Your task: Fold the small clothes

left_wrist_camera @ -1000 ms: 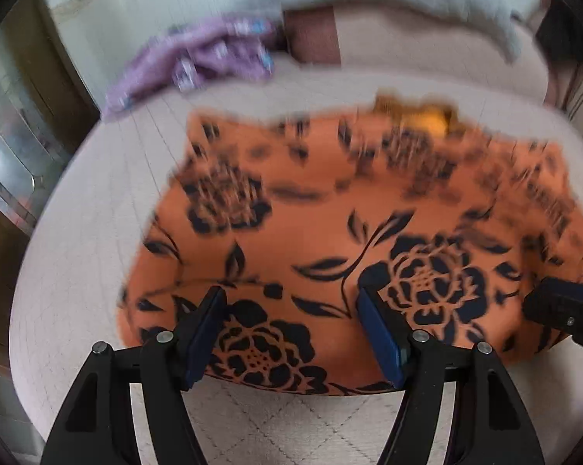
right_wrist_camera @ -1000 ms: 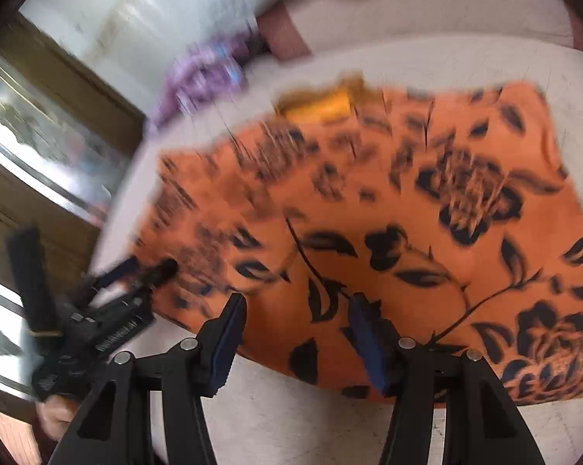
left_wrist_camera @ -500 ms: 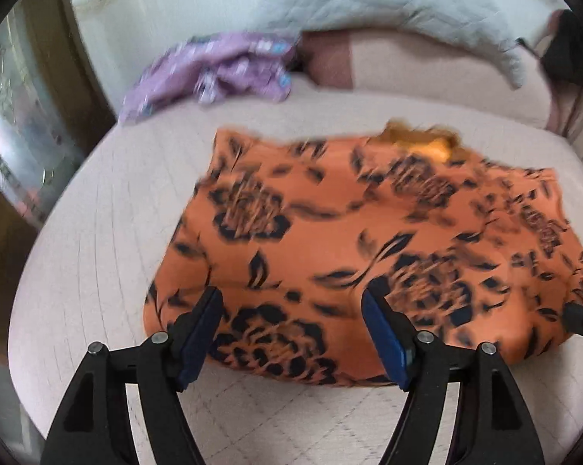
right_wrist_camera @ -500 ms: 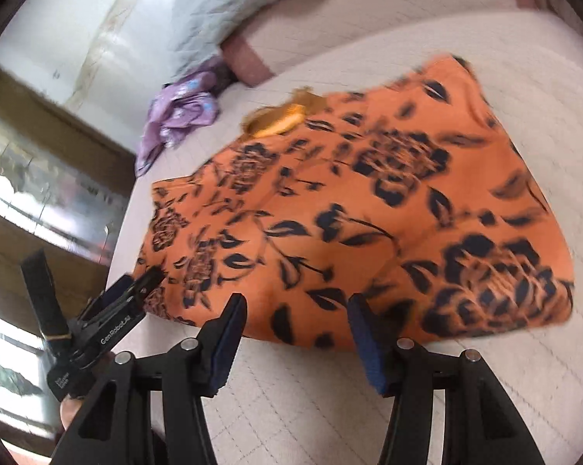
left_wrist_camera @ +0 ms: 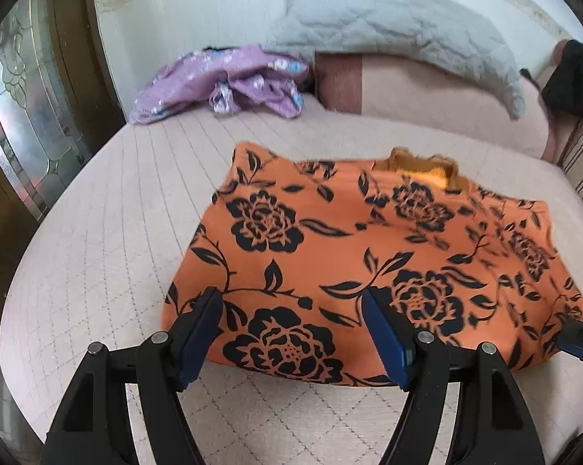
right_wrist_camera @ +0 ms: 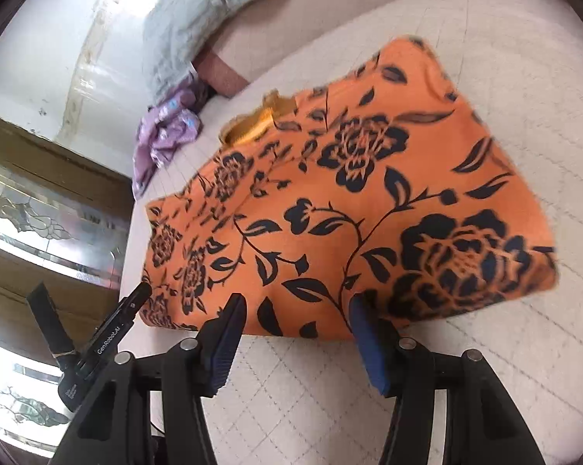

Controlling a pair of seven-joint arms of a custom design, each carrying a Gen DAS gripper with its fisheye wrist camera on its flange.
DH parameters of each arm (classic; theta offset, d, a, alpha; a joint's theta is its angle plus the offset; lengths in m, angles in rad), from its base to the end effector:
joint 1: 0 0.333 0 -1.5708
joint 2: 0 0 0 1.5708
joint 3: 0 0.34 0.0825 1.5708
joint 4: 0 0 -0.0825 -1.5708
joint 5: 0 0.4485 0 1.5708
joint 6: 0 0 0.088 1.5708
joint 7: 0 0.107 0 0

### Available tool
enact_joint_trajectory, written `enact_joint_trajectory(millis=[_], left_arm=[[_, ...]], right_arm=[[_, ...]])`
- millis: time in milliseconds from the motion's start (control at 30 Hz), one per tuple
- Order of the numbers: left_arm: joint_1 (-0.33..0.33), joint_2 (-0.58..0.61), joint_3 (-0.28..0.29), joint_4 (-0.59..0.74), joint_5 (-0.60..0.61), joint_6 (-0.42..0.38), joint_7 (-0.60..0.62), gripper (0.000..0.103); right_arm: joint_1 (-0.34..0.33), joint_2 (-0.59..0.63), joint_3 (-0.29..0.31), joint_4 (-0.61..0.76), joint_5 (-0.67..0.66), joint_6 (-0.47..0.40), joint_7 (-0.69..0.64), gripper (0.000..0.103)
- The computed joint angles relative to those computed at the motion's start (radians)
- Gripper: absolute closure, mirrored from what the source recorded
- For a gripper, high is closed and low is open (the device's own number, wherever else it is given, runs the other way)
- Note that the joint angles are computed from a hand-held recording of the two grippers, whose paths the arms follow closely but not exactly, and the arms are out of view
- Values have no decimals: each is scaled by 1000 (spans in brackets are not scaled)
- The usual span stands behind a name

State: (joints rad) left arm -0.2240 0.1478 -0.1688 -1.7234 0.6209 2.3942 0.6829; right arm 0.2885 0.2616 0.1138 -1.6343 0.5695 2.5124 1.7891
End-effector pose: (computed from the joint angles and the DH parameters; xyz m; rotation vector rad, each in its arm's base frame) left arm 0.6642 -0.2626 0.5572 -1.9063 1.6321 -0.5641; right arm 0.6971 0.2821 0.5384 -1.5163 1.8350 0.2063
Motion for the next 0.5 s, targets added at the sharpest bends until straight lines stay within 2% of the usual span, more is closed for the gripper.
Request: enact_joint_trajectory(millis=[200, 300, 400, 500], left_arm=[[-3, -43, 0, -71, 92, 78, -38, 23], [-13, -38, 0, -92, 208, 46, -25, 23], [-22, -36, 1, -106, 298, -9, -18, 23], [-9, -69, 1, -136, 279, -4, -70, 23]], right_arm=[[25, -126, -9, -149, -50, 128, 13, 43], [29, -221, -5, -266, -2, 210, 5, 42], [37, -316, -10, -385, -56, 268, 54, 38], [36, -362, -14, -440, -98, 282, 88, 38]])
